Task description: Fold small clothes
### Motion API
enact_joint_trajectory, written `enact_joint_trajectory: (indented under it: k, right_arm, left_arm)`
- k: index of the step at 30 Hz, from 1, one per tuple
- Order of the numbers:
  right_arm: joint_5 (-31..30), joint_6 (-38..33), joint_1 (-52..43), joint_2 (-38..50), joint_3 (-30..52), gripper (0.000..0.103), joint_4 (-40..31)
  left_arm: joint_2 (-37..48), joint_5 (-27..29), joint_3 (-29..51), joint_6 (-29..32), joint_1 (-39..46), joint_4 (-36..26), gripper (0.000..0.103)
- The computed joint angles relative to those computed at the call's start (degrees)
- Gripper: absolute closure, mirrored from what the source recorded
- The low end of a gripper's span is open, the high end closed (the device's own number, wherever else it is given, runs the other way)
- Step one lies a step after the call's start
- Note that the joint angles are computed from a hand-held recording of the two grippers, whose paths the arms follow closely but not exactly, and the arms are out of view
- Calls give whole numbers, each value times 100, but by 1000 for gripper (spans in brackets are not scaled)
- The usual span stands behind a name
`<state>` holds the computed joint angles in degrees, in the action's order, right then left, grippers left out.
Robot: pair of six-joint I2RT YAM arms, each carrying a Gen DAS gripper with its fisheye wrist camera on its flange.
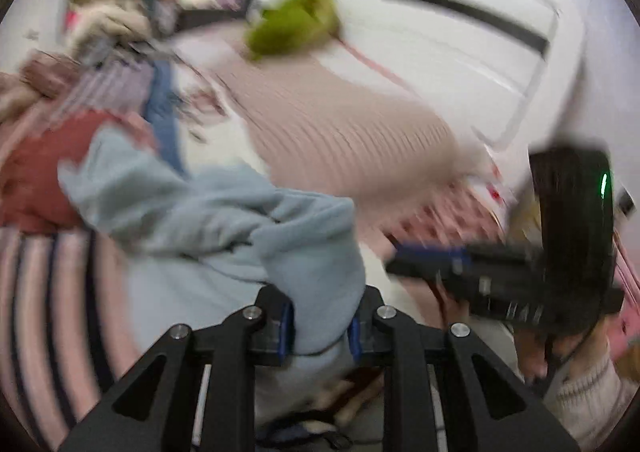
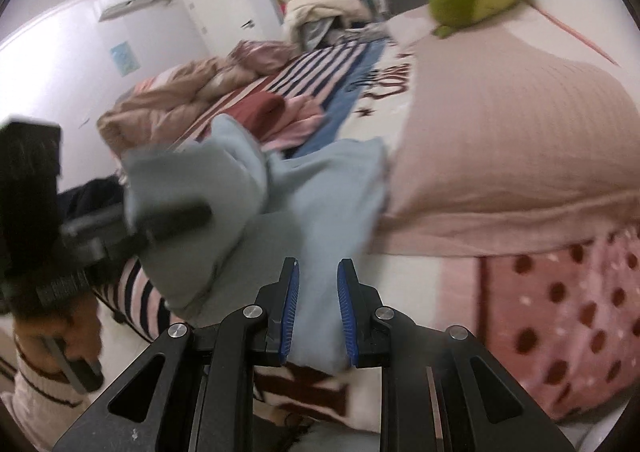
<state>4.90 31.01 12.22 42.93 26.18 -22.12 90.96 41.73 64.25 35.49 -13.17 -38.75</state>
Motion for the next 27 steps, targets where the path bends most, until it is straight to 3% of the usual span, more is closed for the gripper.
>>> enact_joint_trajectory:
  k: [3, 5, 8, 10, 12, 14, 19, 24, 27]
  right_arm:
    - [-272, 4, -404, -458, -225, 88, -256]
    - [-456, -32, -637, -605, -319, 88, -382]
    - [-632, -104, -843, -732, -388, 88, -474]
    - [-511, -59, -698, -660, -296, 85, -461]
    - [-345, -52, -489, -599, -167, 75, -415]
    - [-250, -75, -312, -370, -15, 73, -212]
    - [2, -120, 342, 588, 339, 73, 319]
    - [684, 363, 497, 1393, 337, 73, -12]
    - [92, 444, 30, 1492, 37, 72, -1]
  left_arm:
    - [383, -261, -6, 66, -317, -162, 79]
    - [470, -141, 12, 194, -293, -302, 67]
    - [486, 322, 262, 720, -25, -1031, 48]
    - [407, 617, 457, 1154, 276, -1624, 43]
    - [218, 802, 470, 1402, 579, -1849, 38]
    - [156, 981, 568, 1571, 931, -1996, 28]
    - [520, 676, 853, 1031, 1540, -1381, 23]
    - [1312, 642, 1327, 993, 1940, -1435, 23]
    - [1878, 663, 1869, 1040, 1953, -1728, 23]
